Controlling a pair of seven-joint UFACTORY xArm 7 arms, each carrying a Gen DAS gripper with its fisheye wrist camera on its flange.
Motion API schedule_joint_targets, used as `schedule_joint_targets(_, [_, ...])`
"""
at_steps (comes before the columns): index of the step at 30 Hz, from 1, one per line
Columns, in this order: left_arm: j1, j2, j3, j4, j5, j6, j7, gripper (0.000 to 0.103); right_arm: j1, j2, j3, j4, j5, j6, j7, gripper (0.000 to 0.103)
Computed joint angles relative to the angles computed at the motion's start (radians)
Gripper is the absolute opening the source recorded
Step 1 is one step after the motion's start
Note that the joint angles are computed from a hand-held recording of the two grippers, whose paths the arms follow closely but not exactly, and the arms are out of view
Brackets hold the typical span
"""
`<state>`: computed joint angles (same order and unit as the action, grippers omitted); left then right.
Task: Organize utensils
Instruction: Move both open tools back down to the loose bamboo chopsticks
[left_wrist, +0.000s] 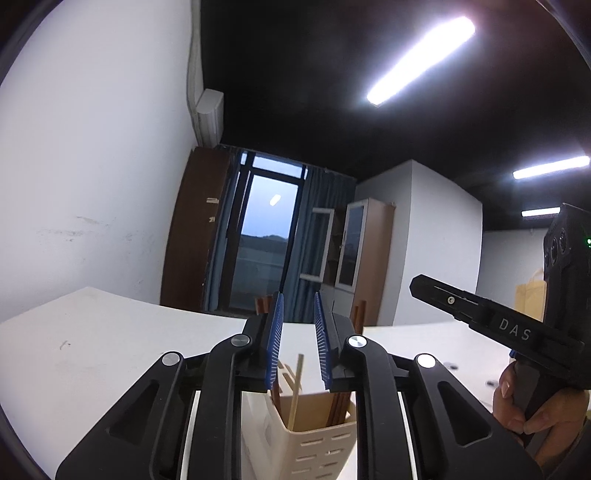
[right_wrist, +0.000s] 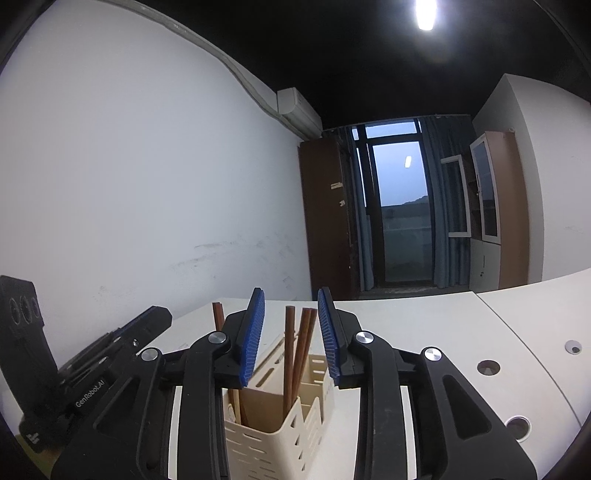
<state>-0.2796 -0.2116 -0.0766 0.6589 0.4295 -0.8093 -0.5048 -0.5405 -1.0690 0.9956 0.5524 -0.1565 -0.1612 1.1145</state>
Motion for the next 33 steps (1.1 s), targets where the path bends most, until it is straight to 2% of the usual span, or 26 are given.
schedule_joint_targets(5, [-0.024,-0.049,0.047,-0.004,0.125,0.064,-0.084,0.025,0.027,0.011,-0.012,0.006,-0.012,0.06,0.0,0.037])
schedule_joint_targets(7, [0.003,-0.084,-0.004,-0.031,0.046,0.108,-0.015,0.026,0.041,0.015,-0.017,0.003,-0.02,0.078,0.001,0.039])
schedule_joint_targets(8, [-0.003,-0.094,-0.006,-0.032,0.036,0.14,-0.002,0.027,0.048,0.016,-0.018,0.003,-0.024,0.092,0.003,0.04])
schedule_joint_targets(14, [-0.076,-0.134,0.073,-0.035,0.096,0.268,-0.04,0.029,0.102,0.032,-0.027,0.001,-0.057,0.162,0.012,0.044])
schedule_joint_targets(20, [-0.19,-0.195,0.195,-0.063,0.184,0.382,-0.073,0.034,0.187,0.045,-0.048,-0.018,-0.092,0.252,0.035,0.05])
schedule_joint_targets(24, [-0.23,-0.265,0.236,-0.134,0.141,0.4,-0.052,0.038,0.24,0.1,-0.055,-0.037,-0.105,0.292,0.072,0.052])
schedule_joint_targets(27, [-0.264,-0.304,0.249,-0.147,0.119,0.478,-0.022,0.04,0.254,0.149,-0.045,-0.033,-0.128,0.32,0.099,0.054])
schedule_joint_targets(29, [-0.266,-0.326,0.235,-0.16,0.09,0.537,-0.007,0.04,0.262,0.194,-0.036,-0.021,-0.143,0.346,0.115,0.054])
schedule_joint_targets(33, [-0.348,-0.34,0.295,-0.168,0.048,0.627,0.03,0.041,0.301,0.296,-0.055,-0.022,-0.166,0.348,0.146,0.054])
